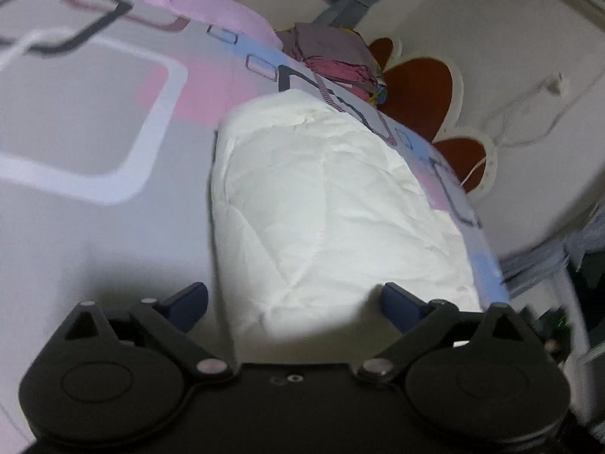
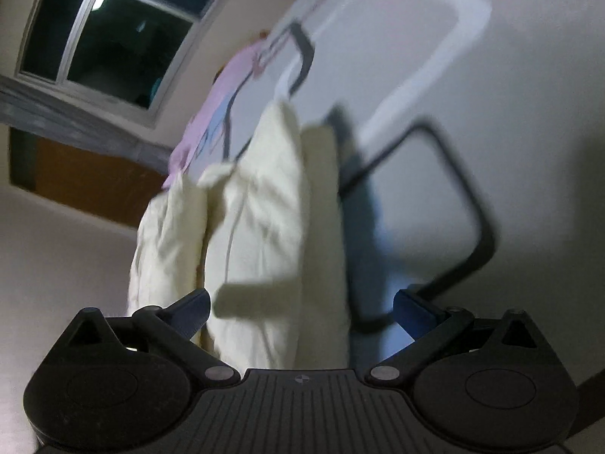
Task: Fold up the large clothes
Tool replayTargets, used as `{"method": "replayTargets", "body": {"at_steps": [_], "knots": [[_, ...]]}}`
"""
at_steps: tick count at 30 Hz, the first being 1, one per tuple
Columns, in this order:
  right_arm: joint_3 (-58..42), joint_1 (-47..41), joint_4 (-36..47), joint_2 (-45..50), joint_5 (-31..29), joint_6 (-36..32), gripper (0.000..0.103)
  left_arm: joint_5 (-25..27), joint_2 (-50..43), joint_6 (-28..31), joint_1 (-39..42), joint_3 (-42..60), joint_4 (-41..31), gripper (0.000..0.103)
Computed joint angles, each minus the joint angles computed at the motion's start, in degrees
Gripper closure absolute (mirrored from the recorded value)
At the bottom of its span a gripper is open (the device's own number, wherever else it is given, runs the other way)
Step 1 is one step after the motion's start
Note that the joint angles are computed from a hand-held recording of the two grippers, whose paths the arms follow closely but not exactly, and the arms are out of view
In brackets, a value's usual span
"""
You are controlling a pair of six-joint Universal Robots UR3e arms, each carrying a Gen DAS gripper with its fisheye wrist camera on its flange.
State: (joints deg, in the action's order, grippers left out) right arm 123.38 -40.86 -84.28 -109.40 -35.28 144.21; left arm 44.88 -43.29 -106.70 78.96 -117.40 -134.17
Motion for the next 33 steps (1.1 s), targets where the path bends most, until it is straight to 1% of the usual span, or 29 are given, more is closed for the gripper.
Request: {"method": "replayTargets", "body": {"at_steps": [1,3,6,7,9,11,12,13,15,16,17,19,20,22,25,26,27,28,30,31,33], "knots": [[0.27,1.11,-1.01,0.74,0.26,0.6,0.001,-0.57,-0.4,-1.47,-0.87,-0.84,0.61,0.007],[-0.36,3.23,-2.29,2.1,0.72,0.51,0.001,-1.41,-1.85,-5.17,-3.24,-2.72,4.04,0.007],[-2.53,6.83,-3.57,5.8,1.76,1.12,0.001,-1.8,-0.32,-6.65,-3.77,-4.4,3.78,0.007],[-2.58,8.16,-5.94,6.79,1.66,2.48,0.005,-1.84,-0.24,-7.58,-4.63,-4.63,4.91,0.007],[-2.55,10.09,-10.08,8.05,1.76,4.81,0.006,-1.9,-0.22,-9.61,-6.55,-5.42,7.57,0.006],[-3.92,12.0,-13.42,10.69,1.35,6.19,0.015,-2.23,-2.07,-12.16,-9.23,-6.12,11.9,0.006],[-3.9,12.73,-15.02,11.02,1.13,7.13,0.015,-2.38,-2.71,-13.05,-10.26,-6.56,13.55,0.006],[-4.09,13.6,-16.46,11.43,0.93,8.1,0.015,-2.38,-2.94,-13.11,-10.61,-6.82,14.05,0.006],[-4.72,15.24,-17.42,12.3,0.81,8.79,0.023,-2.84,-3.63,-12.72,-11.81,-6.93,15.06,0.007],[-5.09,15.43,-17.29,12.45,1.07,9.13,0.027,-3.07,-3.78,-11.61,-12.1,-6.61,14.58,0.008],[-5.35,15.76,-17.57,12.4,1.19,9.28,0.028,-3.39,-3.91,-10.22,-12.42,-6.03,13.95,0.008],[-4.01,16.53,-18.82,10.87,1.13,10.14,0.028,-3.43,-3.55,-7.74,-12.51,-4.93,12.25,0.008],[-3.68,15.73,-17.04,9.81,1.18,8.91,0.028,-3.44,-3.64,-6.51,-12.57,-4.07,11.46,0.009],[-3.56,16.65,-18.73,9.27,1.42,10.45,0.028,-3.61,-4.26,-4.13,-12.28,-2.27,9.72,0.012],[-2.43,17.18,-19.51,6.1,2.44,11.52,0.032,-4.01,-5.59,1.32,-10.4,1.11,5.45,0.013],[-2.13,17.85,-21.48,5.36,2.87,13.39,0.032,-4.28,-6.6,2.95,-9.92,2.63,4.1,0.013],[-1.37,19.68,-26.48,5.29,3.16,17.58,0.033,-4.54,-7.62,4.8,-9.28,4.28,2.51,0.013],[-1.34,20.7,-29.44,5.2,3.42,20.17,0.033,-4.77,-8.65,6.78,-8.6,5.97,0.81,0.013],[-1.82,23.6,-37.21,6.18,3.55,26.6,0.033,-5.21,-11.31,10.61,-7.15,10.02,-2.69,0.013],[-2.22,24.89,-40.39,6.77,3.54,29.24,0.033,-5.73,-12.5,11.16,-7.23,11.45,-3.02,0.013],[-4.04,28.7,-48.56,9.26,2.34,35.65,0.033,-6.06,-15.31,15.36,-5.28,15.57,-6.74,0.013]]}}
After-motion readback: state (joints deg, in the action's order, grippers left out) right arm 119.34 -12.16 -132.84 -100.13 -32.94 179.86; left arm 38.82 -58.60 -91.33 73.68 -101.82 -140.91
